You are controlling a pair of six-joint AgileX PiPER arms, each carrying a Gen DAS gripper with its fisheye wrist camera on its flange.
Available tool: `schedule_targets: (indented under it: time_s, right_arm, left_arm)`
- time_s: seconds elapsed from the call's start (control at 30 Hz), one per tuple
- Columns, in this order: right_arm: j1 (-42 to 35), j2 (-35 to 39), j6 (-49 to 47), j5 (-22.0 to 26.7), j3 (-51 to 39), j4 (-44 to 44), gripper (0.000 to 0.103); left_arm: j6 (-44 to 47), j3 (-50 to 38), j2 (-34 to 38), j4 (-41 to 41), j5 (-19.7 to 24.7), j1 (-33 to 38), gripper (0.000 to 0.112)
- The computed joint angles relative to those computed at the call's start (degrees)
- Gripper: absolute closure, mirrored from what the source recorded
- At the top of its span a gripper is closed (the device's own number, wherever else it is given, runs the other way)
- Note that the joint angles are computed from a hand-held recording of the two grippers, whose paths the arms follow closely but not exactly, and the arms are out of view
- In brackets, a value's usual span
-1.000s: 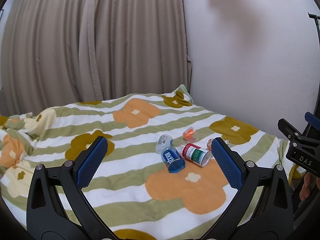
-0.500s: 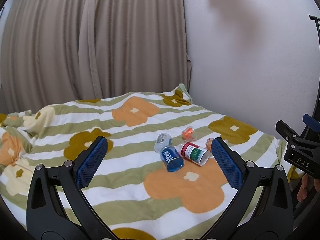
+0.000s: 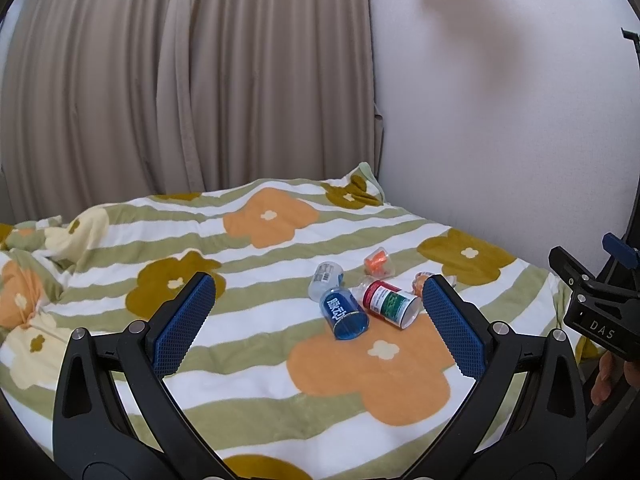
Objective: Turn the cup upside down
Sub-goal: 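Move the left gripper to the blue cup lying on its side and grasp it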
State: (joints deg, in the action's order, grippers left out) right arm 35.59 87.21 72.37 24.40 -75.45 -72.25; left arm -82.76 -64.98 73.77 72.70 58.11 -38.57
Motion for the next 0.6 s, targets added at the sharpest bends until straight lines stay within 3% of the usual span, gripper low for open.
schedule_targets:
  time_s: [0.2,0.3,0.47,0.53,0.6]
  right_arm:
    - [-1.59,1.09,-3.94,-1.67,-0.85,4.6,0.0]
    - [-2.97,1.61,-6.71,-3.22,-1.27,7.67,0.0]
    - [-4.68,4.13,-17.08,-5.32,-3.77,17.64,0.0]
    - [-5.33,5.78,-23.49,-6.24,-4.99,23.76,0.0]
    - [-6.06,8.4,-34.1,-6.9,-7.29,34.23,0.0]
  left_arm:
    - [3.52,-0.77,-0.19,-3.82,-3.71,4.13,0.01]
    - [7.35,-2.15,0.66,-8.7,-9.2,8.84,0.01]
    - [24.75,-10.03,7.31,-26.85,-19.56,21.61,0.01]
    - [32.89,-14.88,12.1,-35.63,-20.99,26.1,0.01]
    - [42.58,-22.21,18.83,-45.62,-19.71,30.31,0.01]
